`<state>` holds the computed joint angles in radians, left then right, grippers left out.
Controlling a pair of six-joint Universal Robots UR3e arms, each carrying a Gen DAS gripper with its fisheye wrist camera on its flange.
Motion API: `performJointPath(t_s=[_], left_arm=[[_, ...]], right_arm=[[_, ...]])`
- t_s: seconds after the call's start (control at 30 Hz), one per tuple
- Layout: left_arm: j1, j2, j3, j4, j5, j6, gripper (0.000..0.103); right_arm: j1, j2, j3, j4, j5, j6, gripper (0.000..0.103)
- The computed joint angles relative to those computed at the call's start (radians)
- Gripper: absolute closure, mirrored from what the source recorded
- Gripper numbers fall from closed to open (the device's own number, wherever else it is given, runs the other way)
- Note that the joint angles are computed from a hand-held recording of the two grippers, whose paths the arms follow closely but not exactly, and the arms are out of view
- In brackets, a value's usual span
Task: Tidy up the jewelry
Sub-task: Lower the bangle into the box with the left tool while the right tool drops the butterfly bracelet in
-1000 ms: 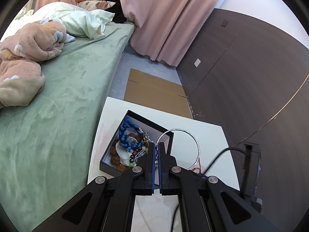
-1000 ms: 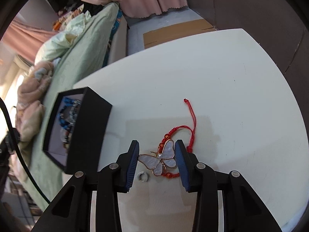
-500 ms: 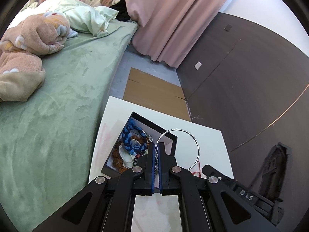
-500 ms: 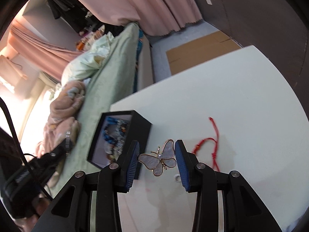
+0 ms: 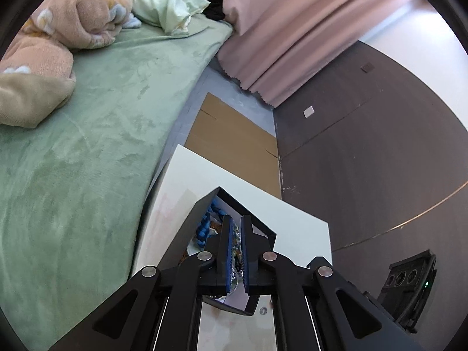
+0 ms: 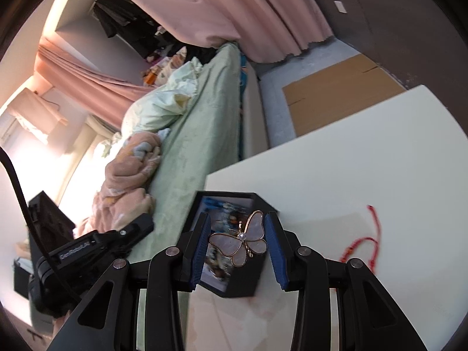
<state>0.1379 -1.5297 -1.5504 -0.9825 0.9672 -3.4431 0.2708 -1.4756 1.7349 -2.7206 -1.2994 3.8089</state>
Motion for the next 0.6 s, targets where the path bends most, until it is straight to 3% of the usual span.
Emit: performJointPath(t_s=[0.07, 0.13, 0.17, 0.2, 0.27, 0.47, 0.53, 0.6], left_arm=[[0.017, -0.008, 0.015, -0.017, -0.018, 0.009, 0.097], [0.037, 0.000, 0.009, -0.023, -0.045, 0.018, 0.088], [0.048, 0.012, -0.003, -0.018, -0.057, 0.018, 0.067], [0.059, 0.025, -0.020, -0.004, -0.064, 0.012, 0.036], [0.074, 0.054, -0.055, 0.042, -0.069, -0.009, 0.010], [0.105, 0.097, -0.064, 0.030, -0.081, 0.013, 0.009], [0.108, 0.096, -0.064, 0.024, -0.084, 0.014, 0.009], [0.112, 0.098, -0.060, 0.018, -0.087, 0.018, 0.009]], right_arm=[[0.005, 0.031, -0.024, -0.030, 0.019, 0.004, 0.064], [0.017, 0.063, -0.049, -0.059, 0.029, 0.011, 0.064], [0.023, 0.077, -0.061, -0.070, 0.030, 0.016, 0.064], [0.031, 0.087, -0.066, -0.081, 0.027, 0.020, 0.064], [0.046, 0.114, -0.089, -0.100, 0.017, 0.028, 0.064], [0.080, 0.197, -0.167, -0.124, -0.031, 0.032, 0.063], [0.087, 0.219, -0.200, -0.084, -0.046, 0.025, 0.052], [0.089, 0.227, -0.225, -0.024, -0.060, 0.033, 0.048]])
